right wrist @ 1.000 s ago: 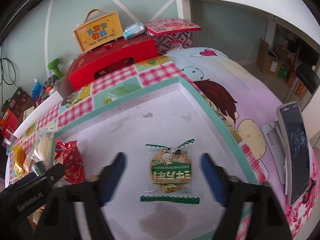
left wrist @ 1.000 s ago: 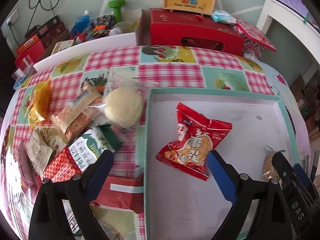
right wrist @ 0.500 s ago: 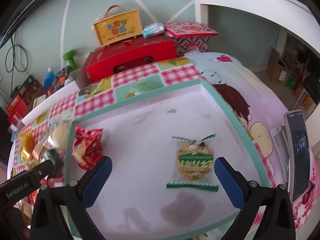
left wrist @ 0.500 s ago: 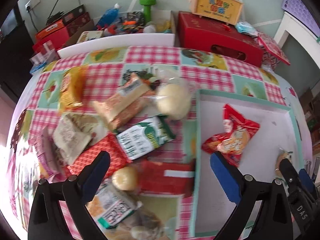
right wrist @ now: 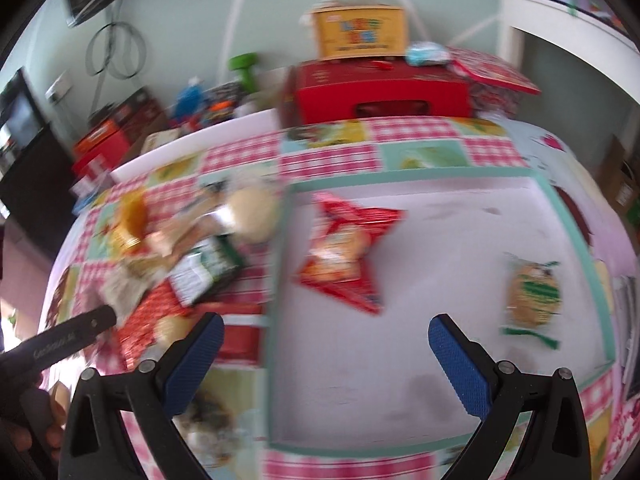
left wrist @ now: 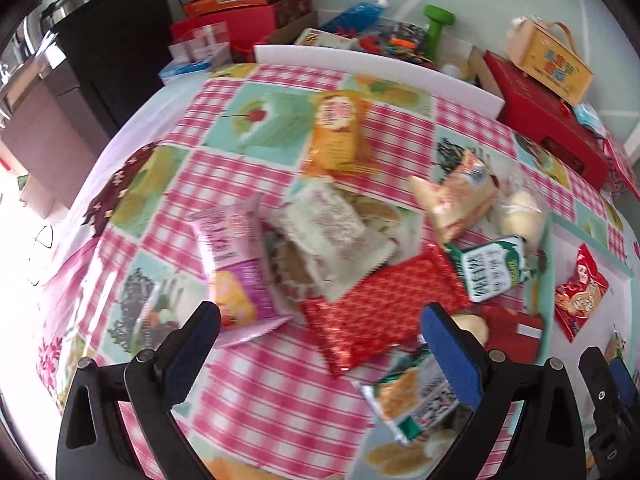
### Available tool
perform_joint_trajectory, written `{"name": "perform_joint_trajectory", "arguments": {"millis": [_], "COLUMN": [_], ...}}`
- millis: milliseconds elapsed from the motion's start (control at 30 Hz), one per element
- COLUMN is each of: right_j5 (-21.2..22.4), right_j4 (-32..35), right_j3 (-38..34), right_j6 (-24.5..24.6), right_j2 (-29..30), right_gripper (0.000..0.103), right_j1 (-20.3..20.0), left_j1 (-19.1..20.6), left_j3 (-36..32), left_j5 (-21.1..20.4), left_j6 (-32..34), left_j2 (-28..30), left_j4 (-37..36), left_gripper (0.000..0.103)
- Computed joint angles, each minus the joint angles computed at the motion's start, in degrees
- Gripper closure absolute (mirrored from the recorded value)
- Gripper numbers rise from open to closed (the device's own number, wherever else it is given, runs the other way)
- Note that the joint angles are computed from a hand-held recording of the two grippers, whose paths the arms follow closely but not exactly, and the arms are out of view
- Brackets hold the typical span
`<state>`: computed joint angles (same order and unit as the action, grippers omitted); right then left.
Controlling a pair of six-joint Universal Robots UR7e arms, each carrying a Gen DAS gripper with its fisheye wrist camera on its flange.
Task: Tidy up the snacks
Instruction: 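Move both tools back from the tray to the snack pile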
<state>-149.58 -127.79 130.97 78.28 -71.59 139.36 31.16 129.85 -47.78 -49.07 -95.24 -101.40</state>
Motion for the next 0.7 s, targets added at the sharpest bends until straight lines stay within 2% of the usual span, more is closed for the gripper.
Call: {"name": "perform_joint_trajectory", "arguments": {"millis": [100, 200, 500, 700], "right_j5": [1.23, 2.43, 4.64, 6.86], "right_j4": [-6.79, -10.82, -10.70, -16.86], "right_j3": [-0.86, -2.09, -3.99, -4.92], "right_j6": [-5.47, -9.64, -11.54, -18.20], "right_j2": [3.37, 6.64, 10.71, 14.29], "right_gripper": [0.000, 0.000, 0.000, 0.000], "right_j1": [0.04, -0.33, -1.78, -1.76], "left_j1": [0.70, 2.51, 7.81, 10.95], "left_j3": [0.06, 0.13, 0.09, -0.22], "left_j5": [0.98, 0.36, -1.57, -2.99], "left_j6": [0.16, 1.04, -0.19, 2.74], "left_j2": [-2.20, -4.21, -8.04, -7.13], "left_j4": [2.34, 2.59, 3.55, -0.16], "left_gripper": [0.003, 0.003, 0.003, 0.003]}}
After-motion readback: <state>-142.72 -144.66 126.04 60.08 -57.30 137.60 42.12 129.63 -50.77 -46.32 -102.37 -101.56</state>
